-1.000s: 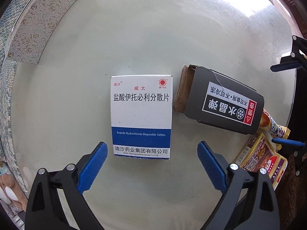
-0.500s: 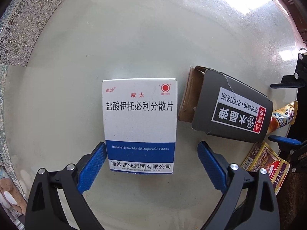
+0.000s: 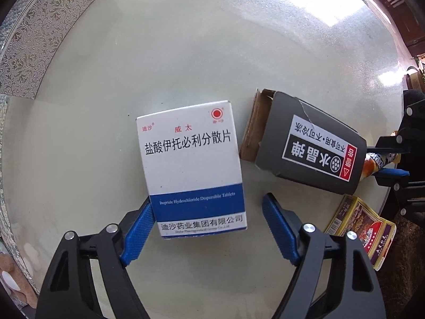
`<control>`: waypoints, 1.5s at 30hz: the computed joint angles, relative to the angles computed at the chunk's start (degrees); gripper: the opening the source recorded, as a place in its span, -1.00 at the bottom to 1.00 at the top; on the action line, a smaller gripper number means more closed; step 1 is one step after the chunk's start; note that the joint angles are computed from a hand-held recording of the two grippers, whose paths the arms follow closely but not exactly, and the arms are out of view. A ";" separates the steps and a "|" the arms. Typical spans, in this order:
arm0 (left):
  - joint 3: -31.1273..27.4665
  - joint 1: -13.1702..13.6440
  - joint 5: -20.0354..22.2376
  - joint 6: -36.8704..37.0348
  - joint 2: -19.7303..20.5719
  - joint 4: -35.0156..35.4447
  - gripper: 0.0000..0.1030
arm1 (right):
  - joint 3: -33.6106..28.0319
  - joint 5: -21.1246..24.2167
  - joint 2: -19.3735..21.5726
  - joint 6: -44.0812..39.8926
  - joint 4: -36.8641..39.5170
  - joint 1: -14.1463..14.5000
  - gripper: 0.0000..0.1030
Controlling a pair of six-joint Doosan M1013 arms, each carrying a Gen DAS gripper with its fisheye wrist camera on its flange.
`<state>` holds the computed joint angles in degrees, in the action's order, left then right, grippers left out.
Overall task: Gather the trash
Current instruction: 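Grasp the white-blue medicine box with the left tool while the right tool grasps the yellow snack wrapper, then carry the medicine box and snack wrapper with both tools over the yellow bin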
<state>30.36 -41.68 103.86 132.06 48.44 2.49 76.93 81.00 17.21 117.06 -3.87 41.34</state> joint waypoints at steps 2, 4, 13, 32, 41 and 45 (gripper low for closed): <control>-0.82 0.28 0.30 -1.01 0.33 -0.73 0.25 | -0.15 0.26 0.08 0.31 0.27 0.08 -0.68; -0.60 0.37 -0.31 -2.74 0.23 -0.95 0.25 | 0.01 0.26 -0.08 0.84 0.62 -0.02 -0.68; 10.23 1.68 -8.80 -20.28 -5.67 -3.66 0.25 | 2.54 -0.30 -2.89 4.87 -1.39 -0.60 -0.70; 27.43 -1.51 -17.52 -39.53 -25.50 5.11 0.25 | -5.25 2.51 -5.86 9.31 -11.69 5.31 -0.70; 40.72 -7.40 -20.48 -50.62 -38.95 7.48 0.25 | -6.58 3.84 -8.56 10.26 -16.33 10.59 -0.70; 44.52 -9.66 -20.91 -52.87 -42.35 7.42 0.25 | -5.75 4.64 -9.17 11.71 -16.97 13.03 -0.70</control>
<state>74.88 -51.34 82.95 79.18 6.09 9.91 71.17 85.65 8.04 128.78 -20.84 54.37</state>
